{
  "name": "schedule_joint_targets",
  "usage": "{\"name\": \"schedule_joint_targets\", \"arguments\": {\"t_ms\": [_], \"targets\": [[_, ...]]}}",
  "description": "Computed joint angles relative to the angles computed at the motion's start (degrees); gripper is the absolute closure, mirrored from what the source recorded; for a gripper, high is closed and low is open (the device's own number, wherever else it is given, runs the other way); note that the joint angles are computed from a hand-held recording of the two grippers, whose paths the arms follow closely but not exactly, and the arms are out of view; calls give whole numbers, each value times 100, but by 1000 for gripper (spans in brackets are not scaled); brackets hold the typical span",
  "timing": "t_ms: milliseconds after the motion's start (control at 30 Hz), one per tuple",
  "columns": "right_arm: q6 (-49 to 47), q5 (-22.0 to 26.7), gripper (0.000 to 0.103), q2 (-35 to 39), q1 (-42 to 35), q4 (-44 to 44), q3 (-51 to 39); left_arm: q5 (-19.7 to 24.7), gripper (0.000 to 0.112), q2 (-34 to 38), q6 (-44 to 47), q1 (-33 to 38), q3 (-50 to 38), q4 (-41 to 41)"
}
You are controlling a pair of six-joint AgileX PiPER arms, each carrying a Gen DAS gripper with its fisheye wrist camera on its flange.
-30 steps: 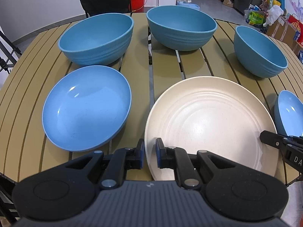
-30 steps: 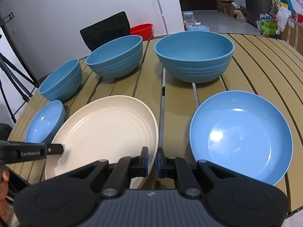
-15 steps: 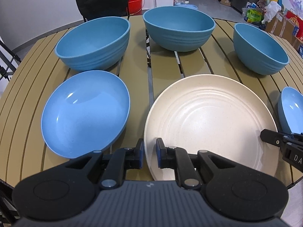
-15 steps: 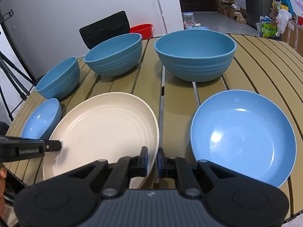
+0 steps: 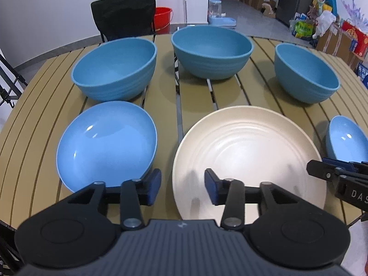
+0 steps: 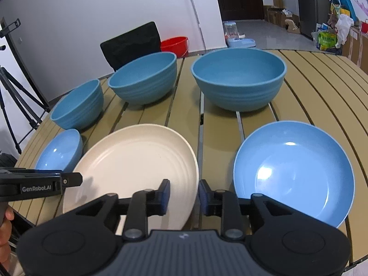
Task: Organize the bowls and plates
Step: 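Lower the cream plate onto the table and open both grippers, then withdraw both tools and move them to a light blue shallow dish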
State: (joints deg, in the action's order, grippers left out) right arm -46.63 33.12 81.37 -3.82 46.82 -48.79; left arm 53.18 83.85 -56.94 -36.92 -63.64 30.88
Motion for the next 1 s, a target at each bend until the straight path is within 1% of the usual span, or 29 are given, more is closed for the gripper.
{"name": "schedule_joint_targets", "arguments": {"t_ms": [67,300,367,400,500,567,600,667,767,800,900,1000], "targets": [[10,27,71,-74,-4,13,-1,-21,62,-85,-3,-16,17,-25],[18,99,48,-406,50,34,61,110,45,-426,-384,-281,129,333],[48,117,43,-512,64,26,92,165,39,-546,-555,-382,195,495],[67,127,40,-557,71,24,103,168,38,-623,-621,-416,246,549],[143,123,29,-707,110,-14,156,174,26,-863,-821,-555,401,684],[220,115,20,-819,136,-85,200,292,15,-986,-1021,-716,476,866],[255,112,15,-872,147,-114,223,346,13,-1051,-1124,-803,514,963],[305,130,13,-972,146,-146,261,451,9,-1205,-1347,-997,618,1175],[396,171,5,-1121,148,-217,312,589,9,-1454,-1676,-1265,773,1468],[426,189,0,-1173,145,-248,328,666,9,-1522,-1747,-1347,806,1534],[614,195,0,-1326,188,-435,355,807,9,-1703,-1859,-1529,880,1639],[716,256,0,-1493,180,-500,384,1051,9,-1828,-2114,-1823,932,1813]]}}
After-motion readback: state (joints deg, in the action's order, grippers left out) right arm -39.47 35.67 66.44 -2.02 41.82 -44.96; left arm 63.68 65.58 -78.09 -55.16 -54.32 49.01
